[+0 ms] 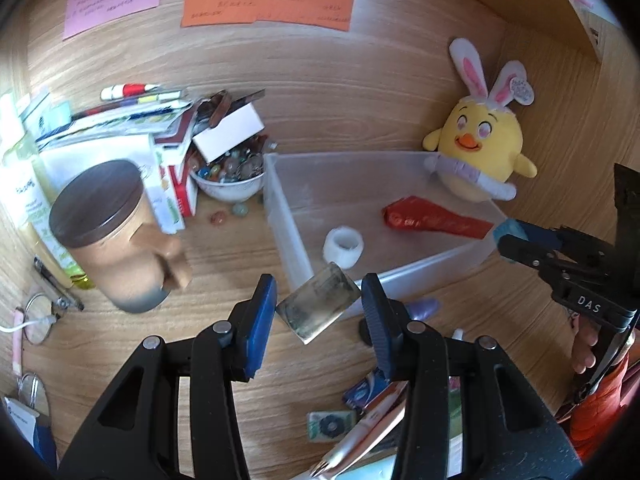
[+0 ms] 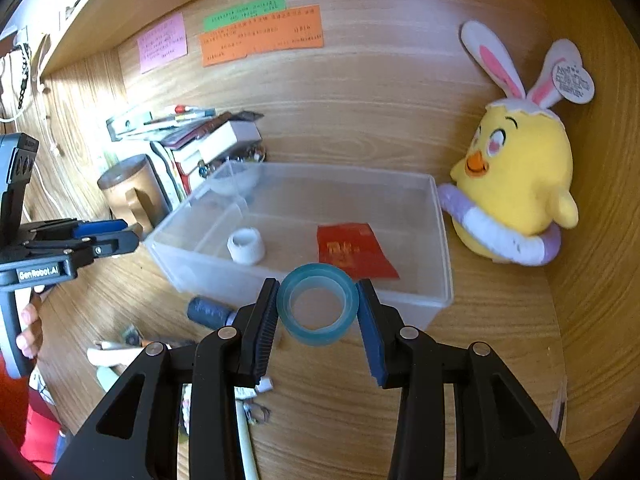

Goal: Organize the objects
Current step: 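Carry the block and blue tape roll into the clear box and open both tools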

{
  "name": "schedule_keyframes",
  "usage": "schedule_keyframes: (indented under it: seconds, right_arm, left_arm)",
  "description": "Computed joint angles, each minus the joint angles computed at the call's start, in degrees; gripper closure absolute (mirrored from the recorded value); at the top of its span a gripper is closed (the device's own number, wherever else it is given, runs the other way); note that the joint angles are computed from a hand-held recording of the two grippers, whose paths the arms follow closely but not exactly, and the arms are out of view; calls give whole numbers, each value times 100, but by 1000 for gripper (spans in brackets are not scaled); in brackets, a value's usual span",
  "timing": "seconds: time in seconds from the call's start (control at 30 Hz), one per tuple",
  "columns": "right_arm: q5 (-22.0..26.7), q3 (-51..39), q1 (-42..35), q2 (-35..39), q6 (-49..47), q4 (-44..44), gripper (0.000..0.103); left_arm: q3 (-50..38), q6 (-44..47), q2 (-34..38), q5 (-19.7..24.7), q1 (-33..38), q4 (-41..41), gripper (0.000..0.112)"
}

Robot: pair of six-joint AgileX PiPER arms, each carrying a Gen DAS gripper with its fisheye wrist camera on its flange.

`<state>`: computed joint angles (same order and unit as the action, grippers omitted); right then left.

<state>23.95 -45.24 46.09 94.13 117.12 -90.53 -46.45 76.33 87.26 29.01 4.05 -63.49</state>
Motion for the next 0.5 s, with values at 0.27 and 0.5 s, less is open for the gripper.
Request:
schedule_keyframes:
  seconds: [0.27,0.5]
  right_arm:
    - [-434,-464,-404,243,-566,281,68]
    - [-688,-1058,-713,699,-1851,1321,68]
  left_arm:
    - [-383,-577,341,-165,-437,332,69]
    - [-809,-1185,732,-485,-806,834,69]
